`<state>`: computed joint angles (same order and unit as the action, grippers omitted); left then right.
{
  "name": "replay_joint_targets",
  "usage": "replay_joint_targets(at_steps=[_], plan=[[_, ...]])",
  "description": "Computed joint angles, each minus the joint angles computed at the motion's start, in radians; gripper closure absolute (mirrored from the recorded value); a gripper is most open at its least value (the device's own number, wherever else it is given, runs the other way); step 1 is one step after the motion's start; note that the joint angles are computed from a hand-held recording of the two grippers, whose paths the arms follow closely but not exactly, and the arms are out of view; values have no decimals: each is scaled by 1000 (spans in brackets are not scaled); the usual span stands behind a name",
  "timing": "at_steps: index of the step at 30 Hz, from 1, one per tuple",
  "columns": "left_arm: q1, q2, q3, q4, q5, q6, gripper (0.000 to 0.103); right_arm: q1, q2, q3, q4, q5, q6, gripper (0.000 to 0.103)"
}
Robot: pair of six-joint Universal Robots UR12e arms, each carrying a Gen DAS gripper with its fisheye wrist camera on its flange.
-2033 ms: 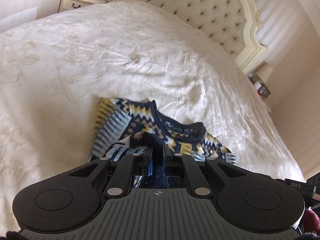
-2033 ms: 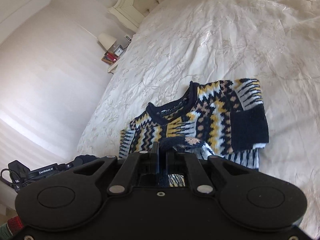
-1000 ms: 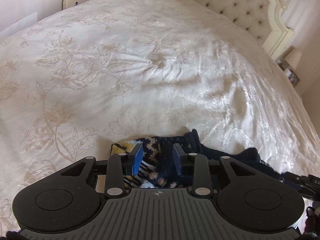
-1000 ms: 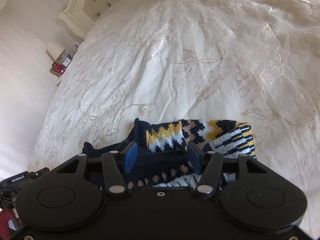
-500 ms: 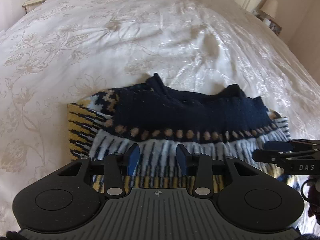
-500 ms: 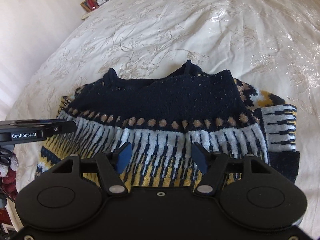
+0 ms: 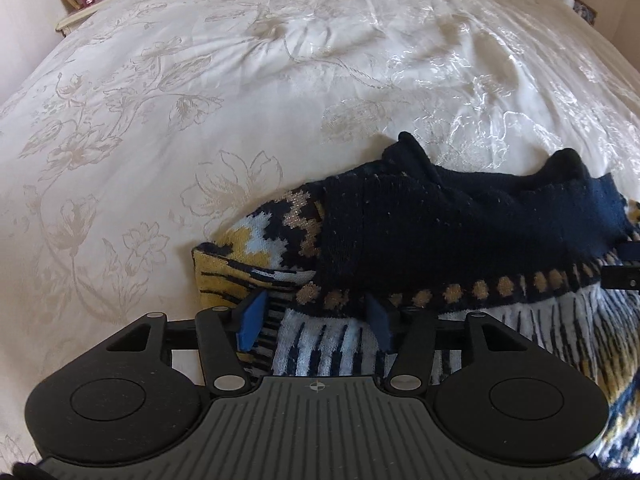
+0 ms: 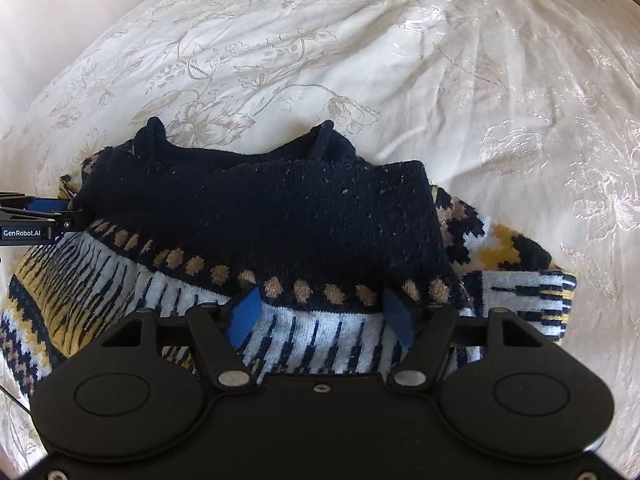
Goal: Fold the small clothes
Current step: 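Lower the hem onto the sweater and open both grippers, then move both grippers to the folded edge of the sweater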
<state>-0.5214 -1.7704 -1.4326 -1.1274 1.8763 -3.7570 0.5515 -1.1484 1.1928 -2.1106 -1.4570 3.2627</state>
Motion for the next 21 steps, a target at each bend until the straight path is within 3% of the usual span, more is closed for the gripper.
replay_joint_targets(at_steps=[4,7,14,18,21], plan=[[-13,13,5,-3,35,-34,49,-6,-16,15,-27,26,52,30],[-29,31,0,17,66,-59,49,-15,-45,50,-86,49,127,21],[-39,70,-22,18,-72,-139,45,-31,-131,158,-152,69,266,2],[-54,79,-28,4,-132,-189,35,-32,-181,217,-147,63,306,1],[-74,80,-26,-10,-142,-221,34,-30,-211,252,-140,58,341,1]])
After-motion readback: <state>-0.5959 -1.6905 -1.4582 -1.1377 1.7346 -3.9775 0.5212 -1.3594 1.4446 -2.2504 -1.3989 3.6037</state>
